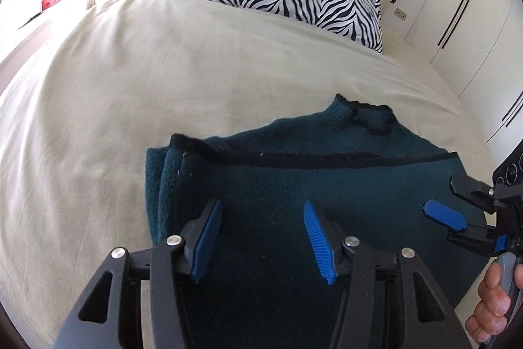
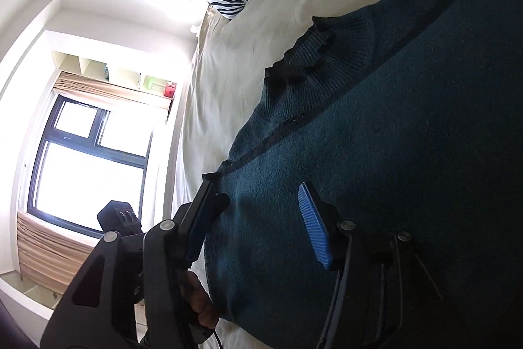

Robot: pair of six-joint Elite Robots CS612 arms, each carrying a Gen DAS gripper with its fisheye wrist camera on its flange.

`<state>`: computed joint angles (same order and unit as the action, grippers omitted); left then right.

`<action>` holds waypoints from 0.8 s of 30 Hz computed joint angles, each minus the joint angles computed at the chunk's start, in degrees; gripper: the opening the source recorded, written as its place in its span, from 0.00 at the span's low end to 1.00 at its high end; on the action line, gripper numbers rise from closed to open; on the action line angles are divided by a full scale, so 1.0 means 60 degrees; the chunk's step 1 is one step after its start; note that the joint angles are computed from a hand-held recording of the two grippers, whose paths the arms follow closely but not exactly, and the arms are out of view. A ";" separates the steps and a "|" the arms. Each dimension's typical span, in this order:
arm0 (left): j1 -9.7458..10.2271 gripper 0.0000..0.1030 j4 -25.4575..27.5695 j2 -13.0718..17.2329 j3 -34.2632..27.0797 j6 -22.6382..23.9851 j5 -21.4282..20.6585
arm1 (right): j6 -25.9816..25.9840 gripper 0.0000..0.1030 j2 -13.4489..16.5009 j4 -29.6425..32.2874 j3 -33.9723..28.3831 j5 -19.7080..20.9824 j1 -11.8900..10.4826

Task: Fold small clothes

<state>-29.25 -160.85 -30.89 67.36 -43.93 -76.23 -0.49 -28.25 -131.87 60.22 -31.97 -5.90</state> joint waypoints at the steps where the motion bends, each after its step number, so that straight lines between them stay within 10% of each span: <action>1: 0.0013 0.53 -0.0425 0.0017 0.0152 0.0015 -0.0073 | 0.0140 0.51 0.0096 -0.0043 -0.0152 -0.0223 0.0018; 7: 0.0185 0.53 -0.2554 -0.0110 0.0984 -0.0407 -0.0971 | 0.2213 0.49 0.0500 -0.2142 -0.0244 -0.0081 -0.0568; 12: 0.0081 0.66 -0.4091 -0.0768 0.2393 -0.1599 -0.0268 | 0.3424 0.52 0.0172 -0.3725 0.0454 -0.0480 -0.1084; 24: 0.0280 0.69 -0.6329 -0.0590 0.3326 -0.4237 -0.3098 | -0.0332 0.52 -0.0586 0.0019 0.1172 0.0809 -0.0656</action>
